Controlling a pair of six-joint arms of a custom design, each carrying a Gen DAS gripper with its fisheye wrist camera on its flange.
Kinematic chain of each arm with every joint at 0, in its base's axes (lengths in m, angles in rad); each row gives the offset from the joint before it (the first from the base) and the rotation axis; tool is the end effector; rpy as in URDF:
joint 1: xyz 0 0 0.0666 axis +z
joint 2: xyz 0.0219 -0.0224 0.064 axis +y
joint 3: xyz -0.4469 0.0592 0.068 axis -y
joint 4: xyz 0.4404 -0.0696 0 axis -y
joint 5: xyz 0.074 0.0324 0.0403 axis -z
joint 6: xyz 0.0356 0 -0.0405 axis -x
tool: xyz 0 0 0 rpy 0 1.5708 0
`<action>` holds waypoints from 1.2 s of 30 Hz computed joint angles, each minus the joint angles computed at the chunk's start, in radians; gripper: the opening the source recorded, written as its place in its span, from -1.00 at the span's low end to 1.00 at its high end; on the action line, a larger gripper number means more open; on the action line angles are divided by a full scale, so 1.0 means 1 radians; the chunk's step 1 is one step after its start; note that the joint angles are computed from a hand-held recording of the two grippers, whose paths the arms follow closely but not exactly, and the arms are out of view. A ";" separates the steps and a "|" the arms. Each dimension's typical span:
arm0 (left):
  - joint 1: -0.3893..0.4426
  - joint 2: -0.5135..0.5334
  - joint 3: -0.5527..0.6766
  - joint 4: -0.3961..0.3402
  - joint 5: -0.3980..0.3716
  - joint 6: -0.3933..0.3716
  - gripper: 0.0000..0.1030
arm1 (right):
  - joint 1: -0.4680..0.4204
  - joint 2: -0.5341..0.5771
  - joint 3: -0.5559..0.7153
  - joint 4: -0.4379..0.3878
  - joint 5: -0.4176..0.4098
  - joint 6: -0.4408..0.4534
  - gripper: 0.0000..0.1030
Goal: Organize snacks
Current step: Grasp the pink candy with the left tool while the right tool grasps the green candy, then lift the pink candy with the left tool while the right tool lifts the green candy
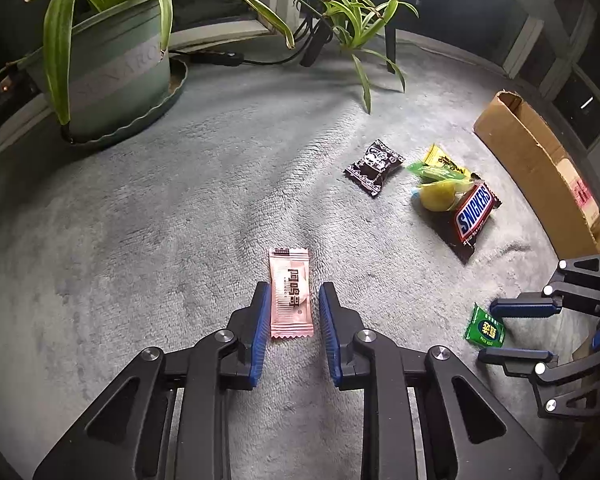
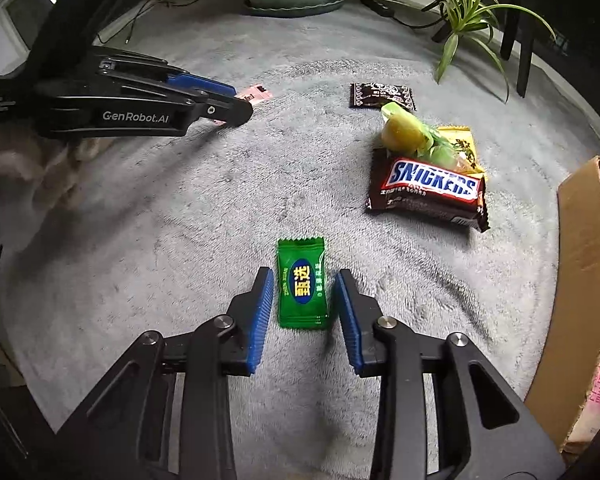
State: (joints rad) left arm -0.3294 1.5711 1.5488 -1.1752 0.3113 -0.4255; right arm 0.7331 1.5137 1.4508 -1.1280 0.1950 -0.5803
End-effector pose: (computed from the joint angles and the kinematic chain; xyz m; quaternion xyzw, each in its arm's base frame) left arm 0.5352 -0.1949 0.4671 0.3845 0.8918 -0.1433 0.1904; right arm 0.4091 0.3586 0.4517 -0.0563 0.9759 0.0390 0.2072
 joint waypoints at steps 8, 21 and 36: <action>0.000 -0.012 -0.014 0.015 -0.003 0.022 -0.67 | 0.008 0.012 0.011 -0.003 0.025 -0.021 -0.60; -0.034 -0.022 -0.031 0.061 -0.088 -0.031 -0.57 | 0.007 -0.009 -0.012 0.001 0.026 -0.033 -0.60; -0.001 -0.036 -0.053 0.102 0.006 0.065 -0.90 | -0.005 -0.048 -0.051 0.042 0.026 -0.079 -0.61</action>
